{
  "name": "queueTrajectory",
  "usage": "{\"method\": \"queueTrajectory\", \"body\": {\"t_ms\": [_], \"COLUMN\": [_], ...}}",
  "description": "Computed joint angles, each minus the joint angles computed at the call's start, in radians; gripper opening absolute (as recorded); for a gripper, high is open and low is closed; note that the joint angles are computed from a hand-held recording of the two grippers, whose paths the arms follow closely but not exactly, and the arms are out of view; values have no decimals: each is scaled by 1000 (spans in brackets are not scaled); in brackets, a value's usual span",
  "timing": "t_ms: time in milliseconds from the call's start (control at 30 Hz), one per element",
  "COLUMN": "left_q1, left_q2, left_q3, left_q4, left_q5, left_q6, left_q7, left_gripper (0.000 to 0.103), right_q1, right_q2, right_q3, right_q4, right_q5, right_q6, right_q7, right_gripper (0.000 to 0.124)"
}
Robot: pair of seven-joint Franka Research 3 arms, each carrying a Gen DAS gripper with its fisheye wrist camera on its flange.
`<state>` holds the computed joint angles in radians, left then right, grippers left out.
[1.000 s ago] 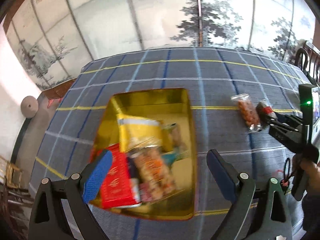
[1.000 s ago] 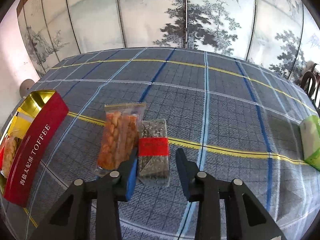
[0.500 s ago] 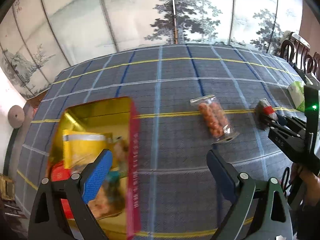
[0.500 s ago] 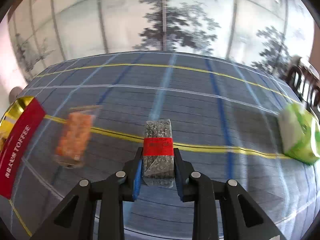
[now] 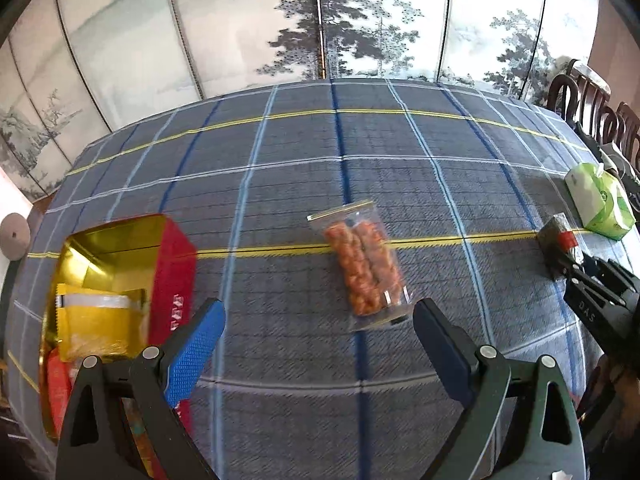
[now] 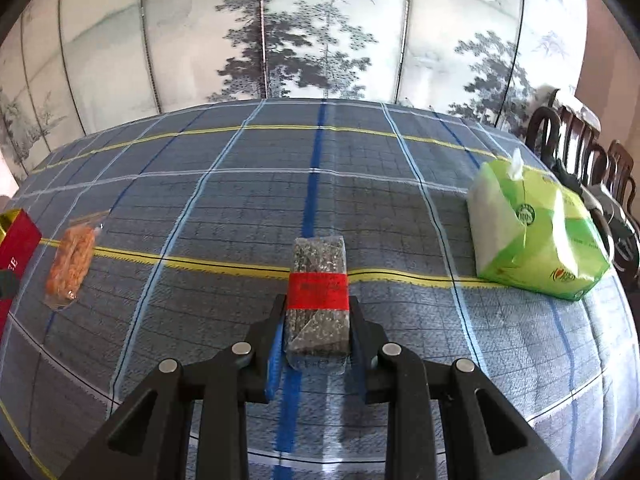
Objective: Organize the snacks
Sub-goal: 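Grasp the clear orange-snack bag with the left tool while the right tool holds the grey block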
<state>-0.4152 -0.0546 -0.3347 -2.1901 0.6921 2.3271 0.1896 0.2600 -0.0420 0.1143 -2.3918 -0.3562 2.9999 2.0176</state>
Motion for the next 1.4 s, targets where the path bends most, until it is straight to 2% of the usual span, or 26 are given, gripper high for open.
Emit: {"method": "queueTrajectory", "body": {"t_ms": [67, 367, 533, 867, 1067, 1200, 1267, 1333, 1400], "left_q1": [1, -3, -1, -7, -12, 1, 0, 1, 0], "left_q2": [16, 83, 107, 166, 183, 176, 167, 159, 155], "left_q3": [2, 22, 34, 53, 59, 62, 63, 62, 59], "left_q4": [11, 59, 69, 118, 129, 103, 91, 81, 78], "left_q5": [-3, 5, 9, 25, 14, -36, -25, -22, -24], "left_q6": [7, 36, 51, 45, 33, 75, 84, 94, 86], "left_q7": [3, -33, -83, -86, -47, -13, -15, -6, 1], "left_gripper": [94, 94, 87, 86, 72, 56, 51, 41, 38], "right_q1": [8, 14, 16, 16, 16, 17, 17, 17, 17], "right_q2": [9, 14, 15, 11, 12, 13, 13, 13, 13], "right_q3": [-4, -10, -11, -10, -10, -10, -10, -10, -10], "right_q4": [7, 9, 10, 4, 4, 4, 4, 4, 4], "right_q5": [46, 36, 38, 45, 54, 54, 54, 54, 54], "right_q6": [-6, -5, -5, -1, 0, 1, 1, 1, 1], "right_q7": [-37, -28, -29, -34, -44, -44, -44, -44, -44], "right_gripper": [27, 27, 27, 28, 29, 29, 29, 29, 29]}}
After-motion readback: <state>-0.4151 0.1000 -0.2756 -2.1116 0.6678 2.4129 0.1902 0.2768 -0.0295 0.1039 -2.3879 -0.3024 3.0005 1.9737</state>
